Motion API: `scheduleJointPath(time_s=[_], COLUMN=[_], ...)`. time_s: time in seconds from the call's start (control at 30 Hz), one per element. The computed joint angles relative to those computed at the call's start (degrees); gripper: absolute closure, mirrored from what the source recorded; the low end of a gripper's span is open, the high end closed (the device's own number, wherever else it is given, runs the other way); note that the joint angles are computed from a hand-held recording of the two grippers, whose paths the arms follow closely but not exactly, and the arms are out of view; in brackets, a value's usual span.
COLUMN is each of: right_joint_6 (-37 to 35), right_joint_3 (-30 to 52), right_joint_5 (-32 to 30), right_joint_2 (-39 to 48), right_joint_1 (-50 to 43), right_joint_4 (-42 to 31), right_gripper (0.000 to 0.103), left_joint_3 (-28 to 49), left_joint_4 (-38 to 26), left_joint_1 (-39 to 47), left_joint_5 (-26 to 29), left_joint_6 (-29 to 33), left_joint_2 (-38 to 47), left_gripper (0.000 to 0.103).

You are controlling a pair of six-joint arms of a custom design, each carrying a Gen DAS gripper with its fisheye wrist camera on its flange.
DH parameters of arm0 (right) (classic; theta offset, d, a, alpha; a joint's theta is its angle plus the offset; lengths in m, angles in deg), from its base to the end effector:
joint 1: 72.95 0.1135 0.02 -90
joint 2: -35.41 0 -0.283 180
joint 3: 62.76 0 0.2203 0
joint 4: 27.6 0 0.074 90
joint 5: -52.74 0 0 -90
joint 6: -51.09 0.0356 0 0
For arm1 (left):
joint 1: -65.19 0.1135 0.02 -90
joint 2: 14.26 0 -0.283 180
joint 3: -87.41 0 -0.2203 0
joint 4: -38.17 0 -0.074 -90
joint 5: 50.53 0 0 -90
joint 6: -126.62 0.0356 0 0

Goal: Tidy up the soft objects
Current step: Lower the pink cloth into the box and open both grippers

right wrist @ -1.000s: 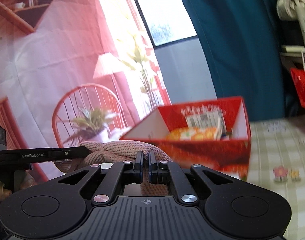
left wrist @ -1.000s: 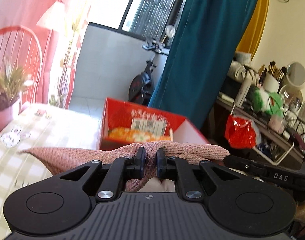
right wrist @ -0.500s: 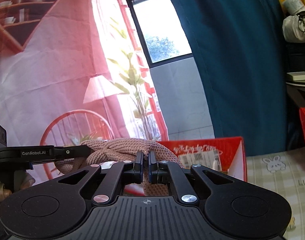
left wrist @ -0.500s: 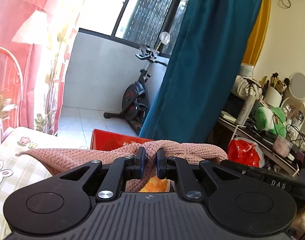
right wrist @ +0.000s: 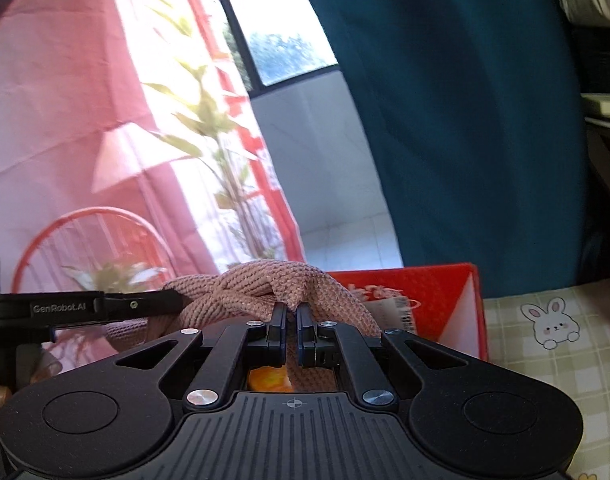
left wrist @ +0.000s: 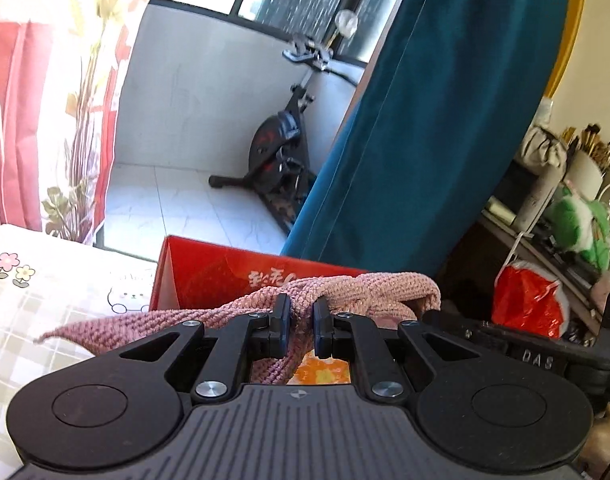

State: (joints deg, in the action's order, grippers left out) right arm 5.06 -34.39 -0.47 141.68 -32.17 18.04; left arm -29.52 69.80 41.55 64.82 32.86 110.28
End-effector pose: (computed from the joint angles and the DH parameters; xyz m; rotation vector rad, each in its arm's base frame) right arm 0.1897 0.1355 0.1150 0.4198 1.9773 0.2504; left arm 0.3400 -0.1654 0.1002 0.6338 2.0273 -0.7492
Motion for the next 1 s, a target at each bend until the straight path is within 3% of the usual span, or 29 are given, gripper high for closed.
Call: scheduleJointPath(time_s=[0.23,0.47,0.53,0.6,0.73,0.83,0.9,1.0], right_joint_6=[0.6,1.5,1.9,2.4,3.8,5.2,6.5,8.7], right_joint_3=[1.2,2.7,3.6,4.1,3.2,3.4,3.9,4.8], right_joint_5=[-5.6,-4.7,-3.5,-1.8,1.0,3.2,5.1,8.5], right_joint_2=[5.8,6.5,6.1,5.4,4.0,2.3,1.1,-0.4], right_joint_1=[-6.0,-5.8,-5.0,-4.0,-0.9,1.5,3.4,7.0], right_joint_4=[1.0,-2.8,-5.5,-7.8,-9.9,-13.8,-16.9,-21.8], right_gripper=[0.099,0.098,0.096,0.086,0.076,0.063,0.045,0.029], left_joint_3=[6.4,7.3,6.4,4.9,1.2,-2.1,-4.7,-8.7], left_joint_4=[-5.5,-7.2,-6.7,-5.3,-2.3,-0.7,1.4,4.7], left_joint_1=[-0.6,-1.7,-2.2,-2.6,-2.3,-2.1,-2.0,-2.5], left_joint_5=[-2.8,-5.7,-7.2,-8.9,-9.8,-10.2,-10.8,-12.5], left_joint_6=[0.9,2.5,3.5,4.4,6.9,7.7,8.4,10.0], left_joint_2=[3.9,4.3,3.5,2.7,1.1,-0.8,-1.9,-3.7], left_gripper=[0.091,0.087,0.077,0.052,0.045,0.034,0.018,0.004])
